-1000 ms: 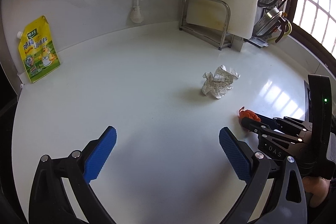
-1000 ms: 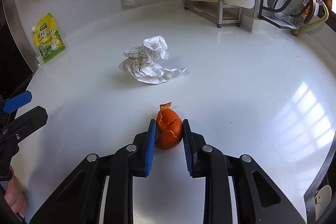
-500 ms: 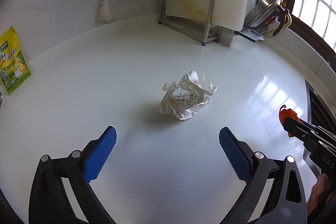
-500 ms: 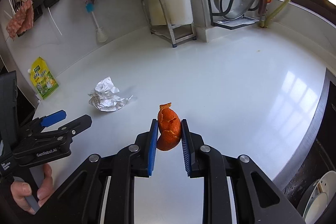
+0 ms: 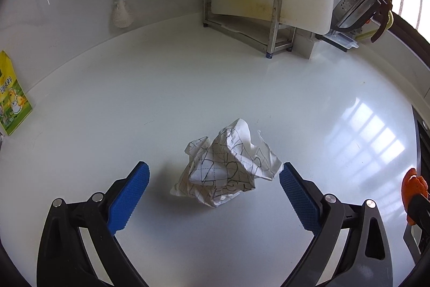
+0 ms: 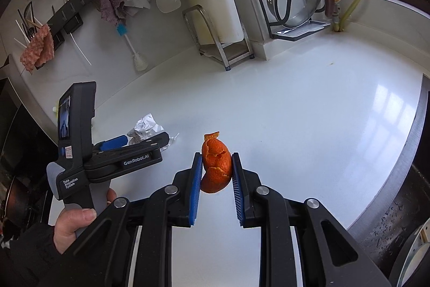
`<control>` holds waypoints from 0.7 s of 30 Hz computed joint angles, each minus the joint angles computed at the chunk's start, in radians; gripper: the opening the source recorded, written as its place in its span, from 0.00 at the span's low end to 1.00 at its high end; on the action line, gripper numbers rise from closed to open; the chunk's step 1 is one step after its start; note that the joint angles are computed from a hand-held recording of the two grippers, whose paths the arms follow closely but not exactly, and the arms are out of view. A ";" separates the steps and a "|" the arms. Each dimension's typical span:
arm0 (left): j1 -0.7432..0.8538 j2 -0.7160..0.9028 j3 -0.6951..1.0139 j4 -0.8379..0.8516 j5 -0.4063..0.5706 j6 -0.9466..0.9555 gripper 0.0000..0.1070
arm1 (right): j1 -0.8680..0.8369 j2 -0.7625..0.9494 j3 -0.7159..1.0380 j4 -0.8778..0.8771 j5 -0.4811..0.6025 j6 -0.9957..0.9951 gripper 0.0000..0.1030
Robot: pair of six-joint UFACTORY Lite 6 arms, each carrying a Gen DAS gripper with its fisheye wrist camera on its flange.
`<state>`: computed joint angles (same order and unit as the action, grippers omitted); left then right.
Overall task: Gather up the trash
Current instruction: 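Grasp the crumpled white paper with the left tool while the right tool holds the orange peel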
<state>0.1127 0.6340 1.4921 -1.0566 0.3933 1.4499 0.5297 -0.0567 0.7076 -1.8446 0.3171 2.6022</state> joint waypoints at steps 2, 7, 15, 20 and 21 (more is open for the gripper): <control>-0.010 0.020 0.025 0.036 -0.004 -0.036 0.67 | -0.002 0.003 0.004 -0.005 -0.006 0.000 0.21; -0.005 0.063 0.083 0.110 0.043 -0.117 0.33 | -0.012 0.018 0.009 -0.036 -0.020 0.023 0.21; 0.053 -0.109 -0.126 -0.105 0.074 0.161 0.26 | 0.021 -0.013 -0.028 0.020 -0.001 -0.002 0.21; 0.147 -0.335 -0.378 -0.203 0.141 0.340 0.26 | 0.133 -0.084 -0.085 0.182 0.077 -0.091 0.21; 0.169 -0.383 -0.431 -0.216 0.152 0.374 0.26 | 0.170 -0.102 -0.098 0.224 0.105 -0.109 0.21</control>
<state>0.2813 0.2508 1.0615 -1.2727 0.5449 1.8241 0.7001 -0.1587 0.6096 -1.6205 0.4222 2.4936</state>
